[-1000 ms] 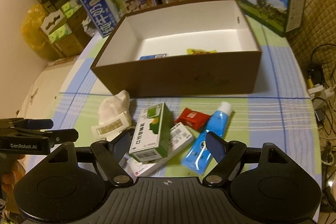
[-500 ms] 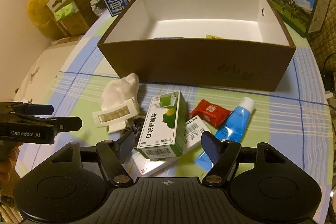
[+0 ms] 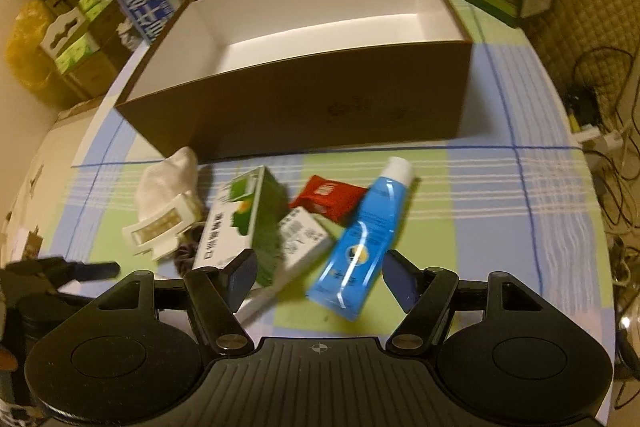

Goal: Organize objects
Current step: 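Grasp the white pill bottle with the left gripper while the right grasps the blue tube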

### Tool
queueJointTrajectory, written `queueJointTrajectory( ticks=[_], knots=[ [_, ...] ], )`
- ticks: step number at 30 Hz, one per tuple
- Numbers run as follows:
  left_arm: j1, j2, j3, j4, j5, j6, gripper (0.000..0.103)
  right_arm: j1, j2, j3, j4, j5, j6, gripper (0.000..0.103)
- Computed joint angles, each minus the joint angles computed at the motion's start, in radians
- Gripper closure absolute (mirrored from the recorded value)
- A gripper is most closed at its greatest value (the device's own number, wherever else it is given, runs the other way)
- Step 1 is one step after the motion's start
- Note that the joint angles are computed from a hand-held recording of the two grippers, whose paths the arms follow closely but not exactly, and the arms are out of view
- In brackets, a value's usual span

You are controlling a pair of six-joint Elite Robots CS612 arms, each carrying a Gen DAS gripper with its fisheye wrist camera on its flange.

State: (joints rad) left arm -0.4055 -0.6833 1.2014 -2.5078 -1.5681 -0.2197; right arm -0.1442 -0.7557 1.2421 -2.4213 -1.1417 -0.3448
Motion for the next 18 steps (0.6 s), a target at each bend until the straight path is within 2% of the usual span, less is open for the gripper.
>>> queueJointTrajectory(
  ticks=[4,9,13,18],
  knots=[
    [-0.003,0.012,-0.006,0.004,-0.016,0.016,0.028,-0.007,0.0,0.002,-0.004,-0.012,0.024,0.035],
    [-0.008,0.026,-0.02,0.006,-0.016,0.037,0.042,-0.013,0.002,0.002,-0.003,-0.018,0.042,0.035],
    [-0.01,0.032,-0.022,-0.011,-0.016,0.054,0.059,-0.015,0.006,-0.003,0.0,-0.012,0.049,0.035],
    [-0.011,0.028,-0.01,-0.033,-0.012,0.071,0.059,-0.012,0.025,-0.018,0.003,-0.008,0.07,0.035]
  ],
)
